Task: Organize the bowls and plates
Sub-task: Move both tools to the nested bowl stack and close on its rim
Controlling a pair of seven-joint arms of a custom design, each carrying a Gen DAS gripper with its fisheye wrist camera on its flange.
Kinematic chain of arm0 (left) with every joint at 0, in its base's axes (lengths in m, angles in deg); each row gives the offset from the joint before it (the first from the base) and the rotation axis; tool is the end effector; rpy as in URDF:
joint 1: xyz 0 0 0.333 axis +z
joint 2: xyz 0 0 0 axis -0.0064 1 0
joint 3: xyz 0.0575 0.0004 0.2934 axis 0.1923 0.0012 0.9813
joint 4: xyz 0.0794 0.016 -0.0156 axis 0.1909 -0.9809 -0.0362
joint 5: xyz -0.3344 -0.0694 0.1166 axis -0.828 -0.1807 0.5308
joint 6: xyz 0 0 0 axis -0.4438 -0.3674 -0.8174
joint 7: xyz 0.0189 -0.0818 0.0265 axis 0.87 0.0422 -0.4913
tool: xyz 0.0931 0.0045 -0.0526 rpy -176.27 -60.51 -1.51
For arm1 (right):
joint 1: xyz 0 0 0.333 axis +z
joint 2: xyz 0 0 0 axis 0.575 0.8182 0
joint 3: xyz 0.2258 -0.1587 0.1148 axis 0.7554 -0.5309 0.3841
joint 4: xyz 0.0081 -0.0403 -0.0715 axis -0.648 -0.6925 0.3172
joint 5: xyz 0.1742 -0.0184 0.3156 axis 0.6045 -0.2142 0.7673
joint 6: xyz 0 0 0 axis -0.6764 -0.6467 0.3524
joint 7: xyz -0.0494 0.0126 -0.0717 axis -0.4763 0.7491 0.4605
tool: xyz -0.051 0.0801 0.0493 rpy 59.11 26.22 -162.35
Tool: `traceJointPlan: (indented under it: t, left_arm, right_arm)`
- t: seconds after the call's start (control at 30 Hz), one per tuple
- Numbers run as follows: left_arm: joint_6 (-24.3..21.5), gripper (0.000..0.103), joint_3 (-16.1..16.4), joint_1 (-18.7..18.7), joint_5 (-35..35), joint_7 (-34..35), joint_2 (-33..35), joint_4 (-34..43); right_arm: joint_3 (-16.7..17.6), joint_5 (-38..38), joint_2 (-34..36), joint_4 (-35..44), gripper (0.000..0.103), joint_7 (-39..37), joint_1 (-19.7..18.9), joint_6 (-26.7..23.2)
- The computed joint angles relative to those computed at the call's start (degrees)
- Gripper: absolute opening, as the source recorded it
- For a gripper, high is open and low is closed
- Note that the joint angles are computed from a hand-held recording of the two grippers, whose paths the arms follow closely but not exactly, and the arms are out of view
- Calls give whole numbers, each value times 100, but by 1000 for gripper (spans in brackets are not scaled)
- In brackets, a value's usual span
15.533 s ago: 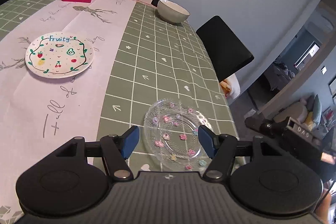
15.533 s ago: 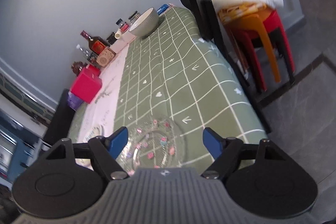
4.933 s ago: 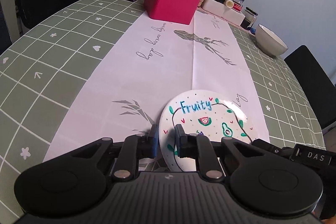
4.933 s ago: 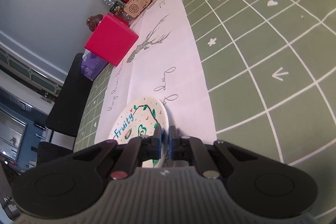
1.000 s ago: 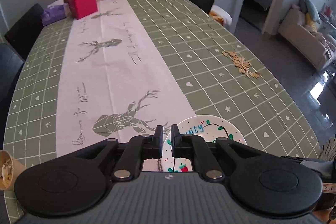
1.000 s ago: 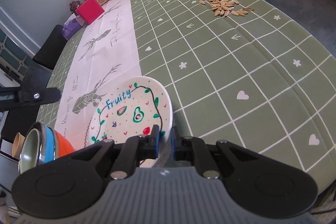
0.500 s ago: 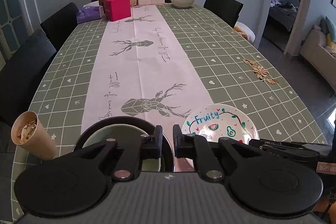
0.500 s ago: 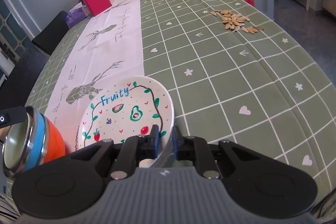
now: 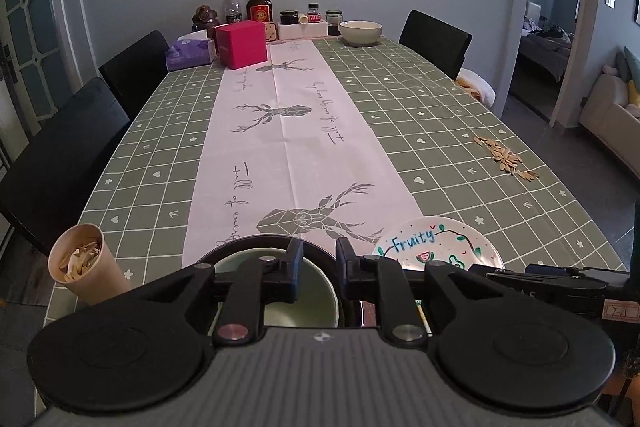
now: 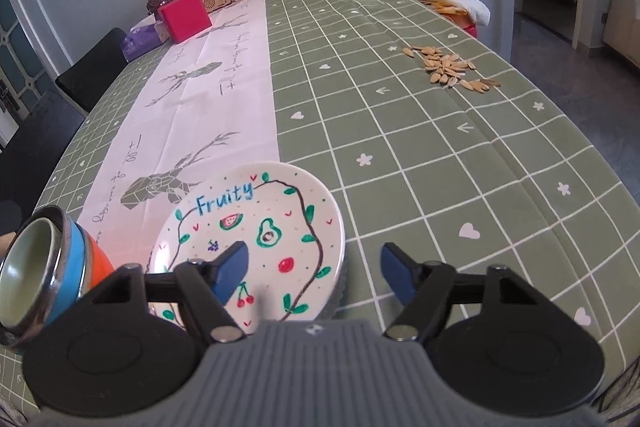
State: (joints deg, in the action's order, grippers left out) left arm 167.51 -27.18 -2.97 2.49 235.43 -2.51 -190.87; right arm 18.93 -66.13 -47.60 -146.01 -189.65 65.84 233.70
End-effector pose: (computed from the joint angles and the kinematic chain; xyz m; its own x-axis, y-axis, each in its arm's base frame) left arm 0.5458 -0.1026 0.3979 -0.4512 -0.8922 -0.0214 -0.5818 0.3122 -0.7510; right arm 0.4981 0.3056 0.2992 -0.4296 -0.8901 -0.1522 -0.6254 0.4148 -0.6609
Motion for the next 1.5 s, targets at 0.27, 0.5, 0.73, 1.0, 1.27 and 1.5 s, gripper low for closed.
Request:
traceJointPlan:
  t: [0.27,0.5,0.73,1.0,1.27,1.5]
  left_arm:
    - [-1338,27,477,293,388,-711,-302,-28]
    - [-1109,34,686,262,-650,282,-505,-144]
    - [-641,34,719,216,-292,-128,-229,-98]
    - [-1091,35,672,555,1042,-1432,47,-22]
    - [-1425,37,592,765,1455,-1901,235,156]
    - [-1594,41,536,861,1927,-2394,422,295]
  right_arm:
    - [-109,-521,-136,-48,87,1041,-93,620]
    - [23,-1092,-191,158,97,1424,-169,729]
    - [181,-16,445,1050,100,-667,-334,1602]
    - [548,1770,1360,2040,100,-2844,-513,1961]
    - [552,2743,1785,2294,97,-3774,-525,2291]
    - [734,3396,1934,2180,97,-4453,-661,2742]
